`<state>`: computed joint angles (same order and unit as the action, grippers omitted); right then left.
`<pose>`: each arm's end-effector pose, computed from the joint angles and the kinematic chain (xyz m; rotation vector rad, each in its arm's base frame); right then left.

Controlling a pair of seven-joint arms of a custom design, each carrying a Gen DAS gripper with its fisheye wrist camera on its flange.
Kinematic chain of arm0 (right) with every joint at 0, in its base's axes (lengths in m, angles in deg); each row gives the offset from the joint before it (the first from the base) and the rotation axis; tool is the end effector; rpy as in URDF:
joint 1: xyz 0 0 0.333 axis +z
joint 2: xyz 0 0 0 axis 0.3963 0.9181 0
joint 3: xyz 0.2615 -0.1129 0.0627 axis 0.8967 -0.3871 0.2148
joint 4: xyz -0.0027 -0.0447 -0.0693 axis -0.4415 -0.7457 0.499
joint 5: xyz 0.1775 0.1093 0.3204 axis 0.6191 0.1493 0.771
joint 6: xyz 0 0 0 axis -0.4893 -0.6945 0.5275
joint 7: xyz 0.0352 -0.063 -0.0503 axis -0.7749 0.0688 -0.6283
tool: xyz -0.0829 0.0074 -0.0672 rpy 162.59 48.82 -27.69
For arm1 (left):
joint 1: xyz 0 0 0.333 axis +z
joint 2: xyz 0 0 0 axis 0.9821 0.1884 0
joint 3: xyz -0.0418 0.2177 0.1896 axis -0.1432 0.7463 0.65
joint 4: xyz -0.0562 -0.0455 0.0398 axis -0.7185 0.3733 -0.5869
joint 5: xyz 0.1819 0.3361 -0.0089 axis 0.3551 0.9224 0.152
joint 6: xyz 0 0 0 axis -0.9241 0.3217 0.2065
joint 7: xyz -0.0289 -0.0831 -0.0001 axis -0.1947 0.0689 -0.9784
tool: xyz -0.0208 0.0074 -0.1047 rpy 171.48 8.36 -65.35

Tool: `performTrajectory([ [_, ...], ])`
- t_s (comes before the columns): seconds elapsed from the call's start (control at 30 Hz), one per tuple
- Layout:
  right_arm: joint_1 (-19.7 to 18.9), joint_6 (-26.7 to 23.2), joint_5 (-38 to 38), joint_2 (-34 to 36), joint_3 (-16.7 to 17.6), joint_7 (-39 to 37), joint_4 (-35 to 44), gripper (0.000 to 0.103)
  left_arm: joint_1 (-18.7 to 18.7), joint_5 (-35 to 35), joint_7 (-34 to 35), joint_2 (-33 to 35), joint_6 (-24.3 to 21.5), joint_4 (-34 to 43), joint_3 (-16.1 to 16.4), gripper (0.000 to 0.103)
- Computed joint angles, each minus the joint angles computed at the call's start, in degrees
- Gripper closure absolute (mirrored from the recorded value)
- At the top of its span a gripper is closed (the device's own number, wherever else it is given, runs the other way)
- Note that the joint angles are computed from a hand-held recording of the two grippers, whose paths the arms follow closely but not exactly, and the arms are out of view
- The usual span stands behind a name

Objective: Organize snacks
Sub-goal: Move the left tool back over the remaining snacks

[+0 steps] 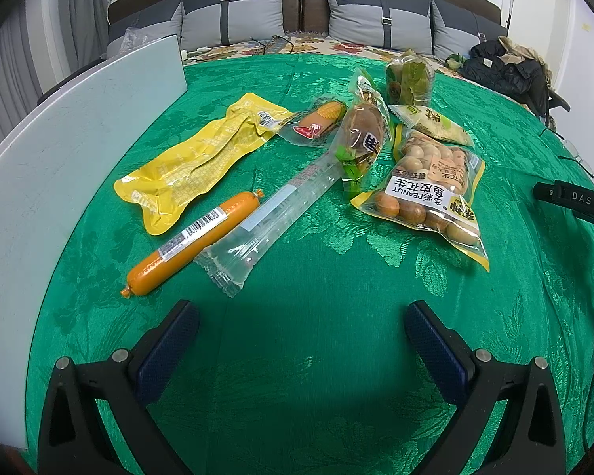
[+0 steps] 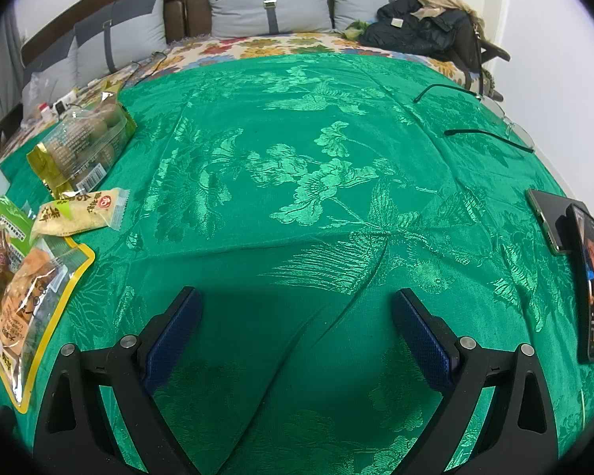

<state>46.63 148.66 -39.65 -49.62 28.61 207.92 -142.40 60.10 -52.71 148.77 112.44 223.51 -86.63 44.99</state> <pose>0.6364 0.2329 0.3392 -1.1386 2.5105 -0.8427 0.7551 -0.2989 0.3267 -1.3310 2.3894 -0.7911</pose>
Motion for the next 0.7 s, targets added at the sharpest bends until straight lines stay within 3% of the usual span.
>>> performTrajectory([
  [0.7, 0.00, -0.15, 0.07, 0.09, 0.09, -0.33, 0.20, 0.004, 0.02, 0.02, -0.04, -0.36, 0.30, -0.62, 0.04, 0.000],
])
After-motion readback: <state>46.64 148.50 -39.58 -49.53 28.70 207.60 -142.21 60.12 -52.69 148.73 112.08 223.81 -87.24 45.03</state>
